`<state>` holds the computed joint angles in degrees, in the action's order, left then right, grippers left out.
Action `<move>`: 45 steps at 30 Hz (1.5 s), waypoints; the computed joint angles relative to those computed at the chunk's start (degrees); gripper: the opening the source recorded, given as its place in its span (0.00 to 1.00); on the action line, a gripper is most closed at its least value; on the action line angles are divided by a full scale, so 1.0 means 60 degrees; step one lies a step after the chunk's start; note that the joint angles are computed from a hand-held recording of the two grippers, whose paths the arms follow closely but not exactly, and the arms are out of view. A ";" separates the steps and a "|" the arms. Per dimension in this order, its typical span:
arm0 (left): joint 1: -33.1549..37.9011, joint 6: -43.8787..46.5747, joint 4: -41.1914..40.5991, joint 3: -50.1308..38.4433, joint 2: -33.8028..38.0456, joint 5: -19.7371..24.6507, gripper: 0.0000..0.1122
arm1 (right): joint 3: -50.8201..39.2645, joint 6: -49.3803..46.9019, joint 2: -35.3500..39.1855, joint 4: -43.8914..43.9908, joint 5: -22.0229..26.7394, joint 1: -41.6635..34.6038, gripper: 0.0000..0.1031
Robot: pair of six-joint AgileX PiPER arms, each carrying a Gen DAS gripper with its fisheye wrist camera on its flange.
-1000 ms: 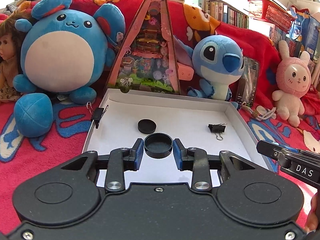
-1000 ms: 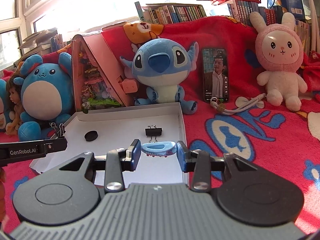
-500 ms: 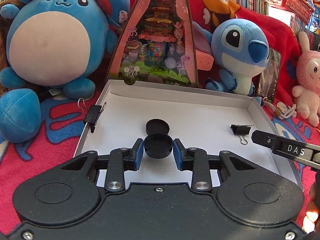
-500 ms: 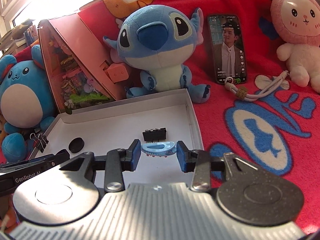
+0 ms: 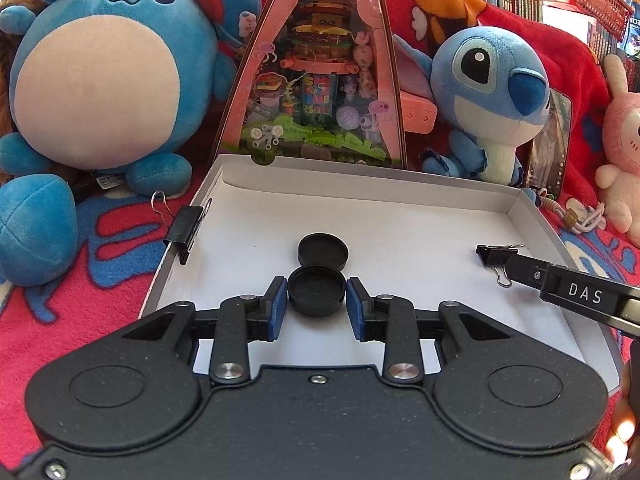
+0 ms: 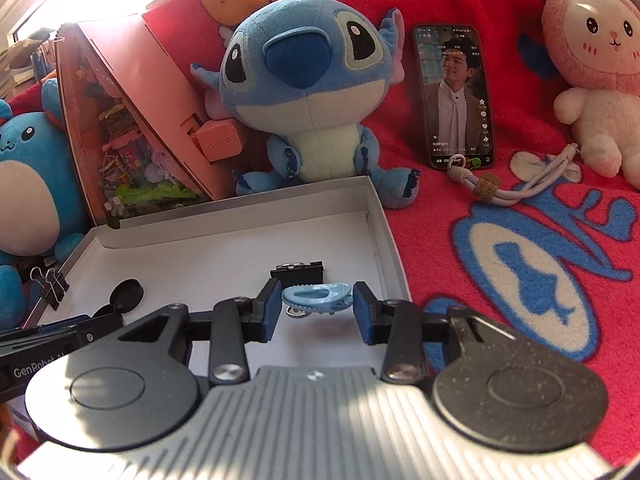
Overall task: Organize rigid objects
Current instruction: 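Carry the black cup with the left tool while the right tool carries the clothespin into the box, then open the left gripper to set the cup down while the right gripper releases the clothespin, then withdraw both open tools up and out of the white box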
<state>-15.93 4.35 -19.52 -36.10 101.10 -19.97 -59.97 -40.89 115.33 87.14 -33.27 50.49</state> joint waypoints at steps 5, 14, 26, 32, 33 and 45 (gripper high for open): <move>-0.0092 0.0254 -0.0250 0.0016 0.0057 -0.0181 0.27 | -0.0063 -0.0149 0.0084 0.0055 -0.0143 0.0071 0.43; -0.0231 0.0537 -0.0514 0.0073 0.0086 -0.0405 0.34 | -0.0127 -0.0503 0.0168 0.0123 -0.0335 0.0218 0.46; -0.0244 0.0464 -0.0102 0.0829 -0.0832 -0.0430 0.56 | 0.0289 -0.0239 -0.0305 -0.0030 -0.0857 0.0684 0.81; -0.0188 -0.0441 0.0862 0.1717 -0.1930 -0.0403 0.67 | 0.0909 0.0417 -0.0912 -0.0285 -0.1182 0.0960 0.87; -0.0172 -0.0644 0.1110 0.1870 -0.2110 -0.0388 0.67 | 0.1012 0.0539 -0.0990 -0.0327 -0.1248 0.1011 0.90; -0.0775 -0.0743 0.0656 0.3486 -0.3949 -0.0649 0.69 | 0.2391 0.1562 -0.1989 -0.0666 -0.2064 0.2132 1.00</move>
<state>-20.58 -0.11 -15.59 -15.18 77.40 -23.87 -45.63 -31.52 103.39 83.15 -45.66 63.28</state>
